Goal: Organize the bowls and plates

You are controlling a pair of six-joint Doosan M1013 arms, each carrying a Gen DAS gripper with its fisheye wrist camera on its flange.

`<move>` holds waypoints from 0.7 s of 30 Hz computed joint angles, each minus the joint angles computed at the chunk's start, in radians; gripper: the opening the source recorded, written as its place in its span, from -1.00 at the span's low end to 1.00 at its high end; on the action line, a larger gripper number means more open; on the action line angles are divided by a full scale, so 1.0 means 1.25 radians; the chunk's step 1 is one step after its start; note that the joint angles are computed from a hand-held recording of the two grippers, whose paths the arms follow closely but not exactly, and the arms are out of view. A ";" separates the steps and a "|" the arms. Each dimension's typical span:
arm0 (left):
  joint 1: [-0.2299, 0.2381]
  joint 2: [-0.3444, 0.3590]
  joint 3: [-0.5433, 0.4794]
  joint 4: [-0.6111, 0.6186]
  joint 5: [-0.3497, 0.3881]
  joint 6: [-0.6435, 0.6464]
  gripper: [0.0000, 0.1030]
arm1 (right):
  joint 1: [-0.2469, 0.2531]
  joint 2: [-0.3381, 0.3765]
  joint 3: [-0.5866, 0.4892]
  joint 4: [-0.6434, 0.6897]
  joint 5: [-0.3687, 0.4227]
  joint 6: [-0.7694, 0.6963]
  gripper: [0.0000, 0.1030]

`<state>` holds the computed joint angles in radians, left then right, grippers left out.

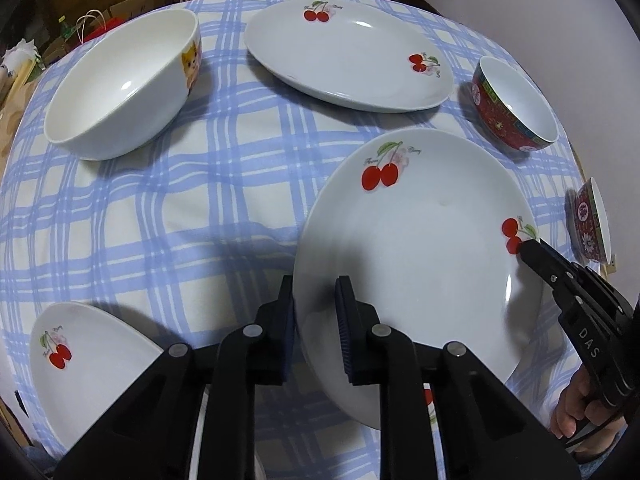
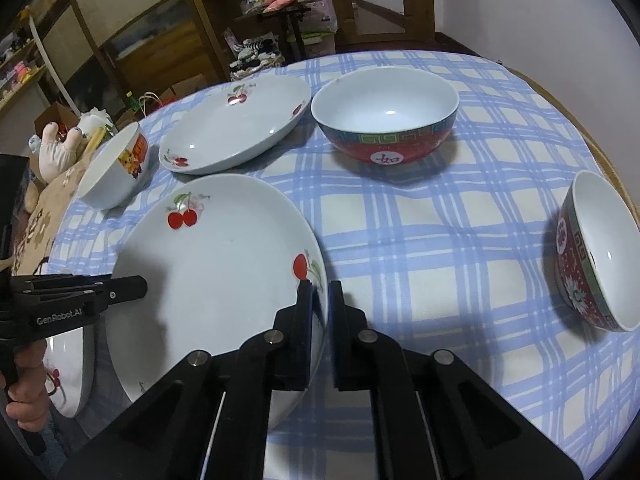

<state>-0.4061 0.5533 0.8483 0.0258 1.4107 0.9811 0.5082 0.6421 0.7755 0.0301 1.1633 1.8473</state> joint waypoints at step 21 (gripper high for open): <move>-0.026 -0.018 0.006 -0.034 -0.043 0.009 -0.64 | -0.009 -0.061 0.066 -0.043 -0.019 0.072 -0.84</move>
<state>-0.4386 0.5308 0.8562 -0.0165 1.3573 0.9927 0.4975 0.5655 0.8583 -0.0230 1.1390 1.9379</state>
